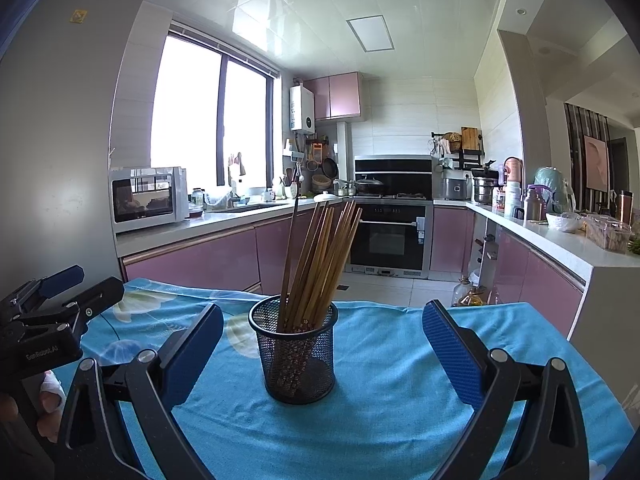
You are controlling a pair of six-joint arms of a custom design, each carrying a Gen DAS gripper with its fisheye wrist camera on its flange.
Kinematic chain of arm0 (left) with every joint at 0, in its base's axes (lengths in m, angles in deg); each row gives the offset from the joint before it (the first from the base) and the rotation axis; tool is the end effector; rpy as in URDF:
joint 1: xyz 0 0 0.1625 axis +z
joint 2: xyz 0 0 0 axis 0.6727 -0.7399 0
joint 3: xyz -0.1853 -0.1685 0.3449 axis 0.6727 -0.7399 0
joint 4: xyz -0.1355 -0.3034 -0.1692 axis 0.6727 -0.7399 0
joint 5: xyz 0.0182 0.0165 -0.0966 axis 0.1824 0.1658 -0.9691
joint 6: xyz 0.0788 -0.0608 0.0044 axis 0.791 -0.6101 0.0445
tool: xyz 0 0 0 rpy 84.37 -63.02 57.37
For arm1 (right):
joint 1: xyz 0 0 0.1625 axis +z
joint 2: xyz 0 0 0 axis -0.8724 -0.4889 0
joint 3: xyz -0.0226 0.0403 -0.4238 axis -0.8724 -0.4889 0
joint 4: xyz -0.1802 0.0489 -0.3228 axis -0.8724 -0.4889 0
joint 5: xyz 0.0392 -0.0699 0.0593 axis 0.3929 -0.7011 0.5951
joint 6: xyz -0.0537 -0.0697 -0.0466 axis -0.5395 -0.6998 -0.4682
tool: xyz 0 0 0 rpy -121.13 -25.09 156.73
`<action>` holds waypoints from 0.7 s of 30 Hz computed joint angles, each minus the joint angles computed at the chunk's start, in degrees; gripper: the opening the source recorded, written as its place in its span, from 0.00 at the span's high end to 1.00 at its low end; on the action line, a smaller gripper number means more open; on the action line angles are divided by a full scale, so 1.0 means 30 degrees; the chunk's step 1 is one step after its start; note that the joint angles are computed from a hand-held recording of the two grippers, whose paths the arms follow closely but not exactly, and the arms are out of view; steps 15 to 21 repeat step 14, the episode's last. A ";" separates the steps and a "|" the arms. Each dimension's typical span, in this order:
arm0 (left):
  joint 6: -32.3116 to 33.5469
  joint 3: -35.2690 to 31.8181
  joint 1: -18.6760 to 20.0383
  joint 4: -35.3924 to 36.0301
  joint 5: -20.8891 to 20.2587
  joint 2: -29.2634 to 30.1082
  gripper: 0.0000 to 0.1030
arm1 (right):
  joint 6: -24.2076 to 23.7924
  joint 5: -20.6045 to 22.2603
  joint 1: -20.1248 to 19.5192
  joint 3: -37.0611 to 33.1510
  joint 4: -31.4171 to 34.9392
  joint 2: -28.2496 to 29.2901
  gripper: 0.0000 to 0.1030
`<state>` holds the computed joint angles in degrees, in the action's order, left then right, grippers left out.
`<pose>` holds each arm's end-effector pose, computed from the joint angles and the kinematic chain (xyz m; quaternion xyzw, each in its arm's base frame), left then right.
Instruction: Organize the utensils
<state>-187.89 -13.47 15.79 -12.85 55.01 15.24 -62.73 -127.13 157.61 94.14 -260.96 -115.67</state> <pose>-0.1946 -0.6984 0.1475 0.1864 0.6963 -0.6092 0.3306 0.2176 -0.7126 0.1860 0.3521 -0.7613 0.5130 0.1826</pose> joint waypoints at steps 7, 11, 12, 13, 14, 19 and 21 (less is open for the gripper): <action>0.0195 -0.0267 -0.0060 0.0287 -0.0029 0.0192 0.05 | 0.0310 -0.0196 -0.0074 -0.0066 0.0193 0.0021 0.06; -0.0454 -0.0984 0.0057 0.1363 -0.0306 0.0478 0.05 | 0.0249 -0.0371 -0.0098 -0.0126 0.0481 -0.0013 0.06; -0.0700 -0.1231 0.0103 0.1822 -0.0359 0.0557 0.05 | 0.0298 -0.0462 -0.0143 -0.0184 0.0748 -0.0082 0.06; -0.0963 -0.1450 0.0135 0.2261 -0.0396 0.0626 0.05 | 0.0413 -0.0662 -0.0198 -0.0330 0.1176 -0.0135 0.06; -0.1322 -0.1821 0.0188 0.2882 -0.0527 0.0749 0.05 | 0.0485 -0.1069 -0.0253 -0.0589 0.1719 -0.0159 0.06; -0.1322 -0.1821 0.0188 0.2882 -0.0527 0.0749 0.05 | 0.0485 -0.1069 -0.0253 -0.0589 0.1719 -0.0159 0.06; -0.1322 -0.1821 0.0188 0.2882 -0.0527 0.0749 0.05 | 0.0485 -0.1069 -0.0253 -0.0589 0.1719 -0.0159 0.06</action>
